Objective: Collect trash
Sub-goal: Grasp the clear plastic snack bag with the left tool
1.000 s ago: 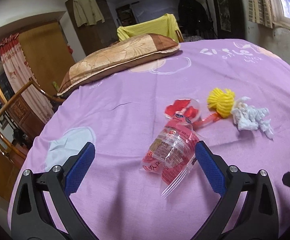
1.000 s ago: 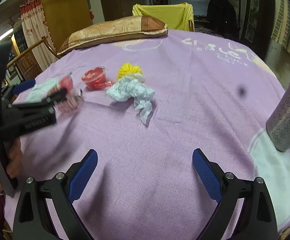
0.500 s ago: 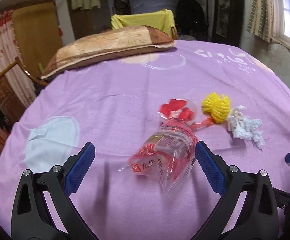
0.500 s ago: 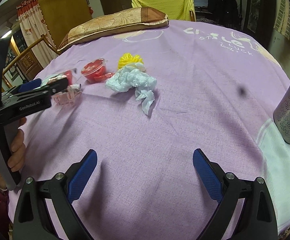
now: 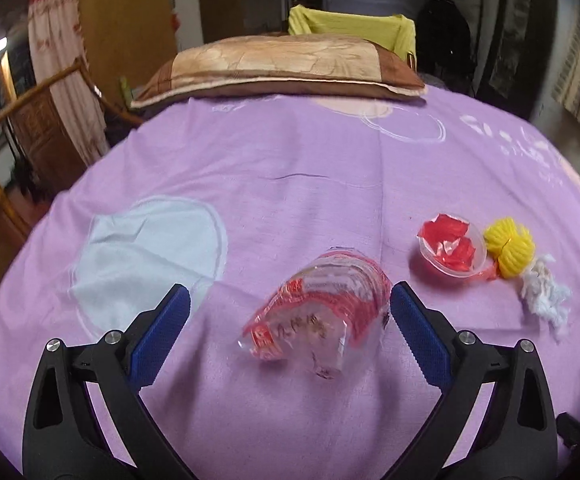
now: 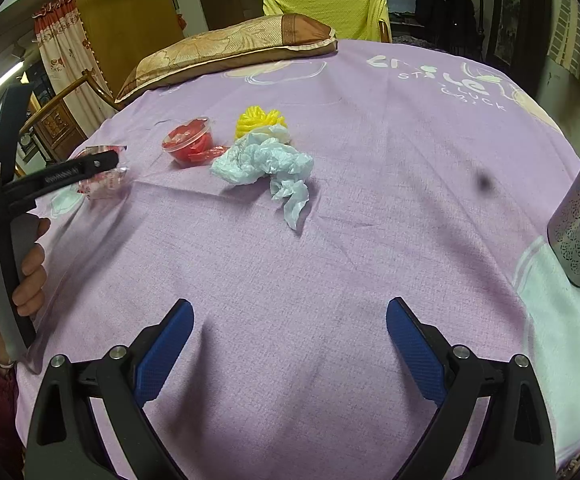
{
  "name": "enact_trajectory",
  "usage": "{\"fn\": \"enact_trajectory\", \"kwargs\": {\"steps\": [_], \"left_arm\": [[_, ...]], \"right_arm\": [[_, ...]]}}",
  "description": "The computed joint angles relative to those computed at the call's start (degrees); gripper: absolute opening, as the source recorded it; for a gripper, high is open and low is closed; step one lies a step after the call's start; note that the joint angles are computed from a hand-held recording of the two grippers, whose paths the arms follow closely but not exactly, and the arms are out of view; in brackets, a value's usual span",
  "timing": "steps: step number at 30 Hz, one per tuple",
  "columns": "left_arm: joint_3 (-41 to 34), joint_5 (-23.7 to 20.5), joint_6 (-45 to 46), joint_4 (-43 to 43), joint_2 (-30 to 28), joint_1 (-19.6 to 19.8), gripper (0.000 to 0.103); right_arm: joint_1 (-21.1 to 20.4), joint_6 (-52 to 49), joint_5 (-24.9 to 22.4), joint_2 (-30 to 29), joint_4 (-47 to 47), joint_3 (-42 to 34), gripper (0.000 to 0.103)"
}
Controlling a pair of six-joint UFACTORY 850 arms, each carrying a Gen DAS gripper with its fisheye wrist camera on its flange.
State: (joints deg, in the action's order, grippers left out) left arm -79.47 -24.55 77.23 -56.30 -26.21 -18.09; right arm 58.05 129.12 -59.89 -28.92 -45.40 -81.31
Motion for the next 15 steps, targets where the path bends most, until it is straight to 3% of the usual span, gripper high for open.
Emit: {"fn": "enact_trajectory", "kwargs": {"steps": [2, 4, 8, 15], "left_arm": [[-1.26, -4.46, -0.91, -0.17, -0.65, 1.09, 0.096], [-1.32, -5.93, -0.02, -0.82, -0.57, 1.46, 0.096], [-1.32, -5.43, -0.40, 0.34, -0.76, 0.93, 0.096], [-4.38, -5.22, -13.07, 13.46, -3.71, -0.74, 0.096]], "right_arm": [[0.07, 0.50, 0.25, 0.18, -0.65, 0.21, 0.096], [0.32, 0.97, -0.28, 0.20, -1.53, 0.13, 0.096], [0.39, 1.49, -0.63, 0.54, -2.02, 0.55, 0.096], [0.35, 4.26, 0.52, 1.75, -3.21, 2.24, 0.096]]}}
